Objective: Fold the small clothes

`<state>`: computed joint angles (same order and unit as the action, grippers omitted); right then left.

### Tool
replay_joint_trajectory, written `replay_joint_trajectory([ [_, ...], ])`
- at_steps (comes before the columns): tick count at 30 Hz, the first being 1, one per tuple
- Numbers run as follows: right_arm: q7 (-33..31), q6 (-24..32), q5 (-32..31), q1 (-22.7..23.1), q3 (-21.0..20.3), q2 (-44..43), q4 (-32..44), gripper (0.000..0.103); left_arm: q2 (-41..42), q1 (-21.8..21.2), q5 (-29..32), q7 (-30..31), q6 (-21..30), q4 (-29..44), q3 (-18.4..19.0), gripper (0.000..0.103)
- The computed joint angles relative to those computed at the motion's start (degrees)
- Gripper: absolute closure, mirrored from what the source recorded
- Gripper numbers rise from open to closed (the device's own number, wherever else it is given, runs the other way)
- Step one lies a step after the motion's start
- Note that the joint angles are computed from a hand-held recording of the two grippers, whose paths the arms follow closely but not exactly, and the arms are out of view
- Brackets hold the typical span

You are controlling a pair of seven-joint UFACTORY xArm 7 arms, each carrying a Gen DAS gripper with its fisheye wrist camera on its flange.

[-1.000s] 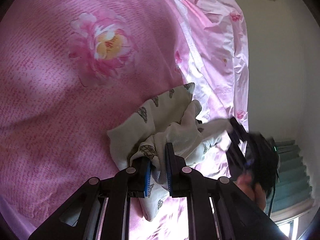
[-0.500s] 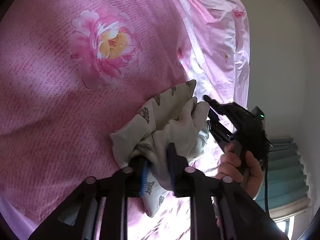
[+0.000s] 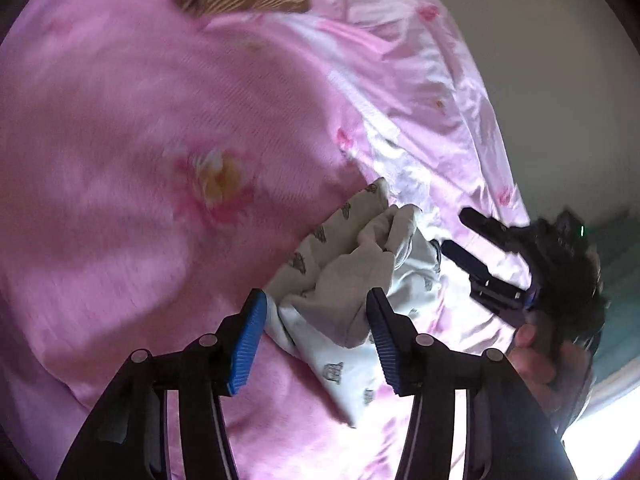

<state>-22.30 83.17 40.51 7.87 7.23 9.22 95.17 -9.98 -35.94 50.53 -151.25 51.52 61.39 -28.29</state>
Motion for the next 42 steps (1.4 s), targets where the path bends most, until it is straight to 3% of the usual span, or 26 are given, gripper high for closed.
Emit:
replay_joint_trajectory([
  [5,2.6,0.6,-2.6,1.9,1.3,3.7,6.5,0.058,3.2,-0.9,-5.5,21.6,0.3,4.9,2.5,0.053],
  [8,5.4,3.1,-6.4,3.7,2.4,10.5,15.2,0.058,5.8,-1.8,-7.3,31.7,2.6,8.4,3.3,0.053],
  [11,8.4,4.8,-12.4,5.8,2.6,15.2,20.7,0.058,7.7,-2.9,-7.2,37.5,4.6,10.6,4.4,0.054],
  [14,8.3,4.0,-13.8,5.4,2.9,14.8,19.7,0.058,8.4,-3.6,-7.1,40.2,5.9,10.9,5.5,0.062],
  [17,7.4,1.9,-12.1,3.7,2.8,12.7,16.3,0.058,7.6,-2.5,-10.6,43.6,0.1,7.4,7.5,0.082],
  [25,5.9,-2.4,-14.5,3.7,2.4,11.5,15.3,0.058,1.1,1.0,-9.9,36.0,-4.7,-2.0,6.7,0.085],
  [31,7.8,-0.1,-15.8,5.3,3.3,14.7,18.6,0.058,-0.7,2.9,-10.2,35.8,-4.2,-2.2,4.2,0.084],
  [34,6.3,-0.9,-17.5,6.4,3.4,13.0,16.6,0.058,-1.7,3.7,-10.8,39.3,-4.9,-1.3,4.2,0.082],
  [37,8.3,-1.6,-21.7,8.0,2.3,12.4,16.2,0.058,-1.1,4.7,-11.9,46.7,-7.1,0.6,5.0,0.073],
  [40,10.8,-0.3,-21.8,7.8,2.0,13.1,16.5,0.058,1.3,5.2,-14.2,55.5,-10.1,3.2,6.3,0.073],
  [42,11.6,0.2,-22.0,7.8,2.1,13.4,15.8,0.058,3.0,5.3,-15.0,58.9,-9.6,5.1,6.6,0.073],
])
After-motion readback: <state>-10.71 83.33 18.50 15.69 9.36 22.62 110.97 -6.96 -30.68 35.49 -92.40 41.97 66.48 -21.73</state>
